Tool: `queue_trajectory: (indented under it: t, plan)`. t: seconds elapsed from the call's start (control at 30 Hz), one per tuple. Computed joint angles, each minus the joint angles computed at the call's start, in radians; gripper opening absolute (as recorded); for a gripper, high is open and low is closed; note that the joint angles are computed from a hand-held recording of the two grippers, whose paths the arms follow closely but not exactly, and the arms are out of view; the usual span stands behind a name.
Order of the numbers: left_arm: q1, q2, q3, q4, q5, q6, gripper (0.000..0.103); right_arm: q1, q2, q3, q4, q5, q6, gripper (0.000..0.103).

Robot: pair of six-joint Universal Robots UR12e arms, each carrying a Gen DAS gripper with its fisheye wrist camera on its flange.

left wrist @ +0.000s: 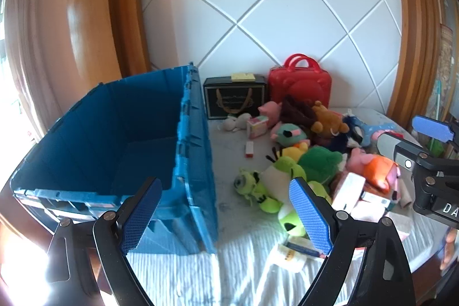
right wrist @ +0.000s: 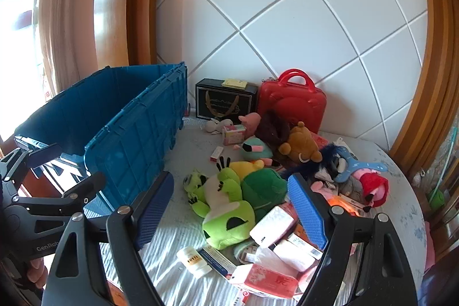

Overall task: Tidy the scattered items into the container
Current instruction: 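Move both tools back over the cluttered table, then grasp the white pill bottle with left tool while right tool grasps red-white ointment box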

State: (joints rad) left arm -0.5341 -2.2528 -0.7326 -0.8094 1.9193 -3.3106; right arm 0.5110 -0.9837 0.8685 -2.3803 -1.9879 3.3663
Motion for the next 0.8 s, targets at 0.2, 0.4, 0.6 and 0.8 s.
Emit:
queue_trajectory:
  t: [0.2, 0.4, 0.6, 0.8]
  plan:
    - [-0.046, -0.039, 0.037, -0.058, -0.004, -0.039, 0.092, -0.042, -0.121, 0.222, -0.029, 0.014, 0.058, 0.082]
    - [-0.079, -0.073, 0.053, -0.146, -0.001, -0.076, 0.092, -0.088, -0.191, 0.376, -0.005, 0.074, 0.126, 0.082]
    - [-0.081, -0.096, 0.043, -0.238, -0.024, -0.091, 0.092, -0.109, -0.211, 0.459, 0.04, 0.134, 0.191, 0.082]
    - [-0.064, -0.105, 0.011, -0.295, -0.082, -0.074, 0.092, -0.102, -0.192, 0.477, 0.073, 0.175, 0.269, 0.082]
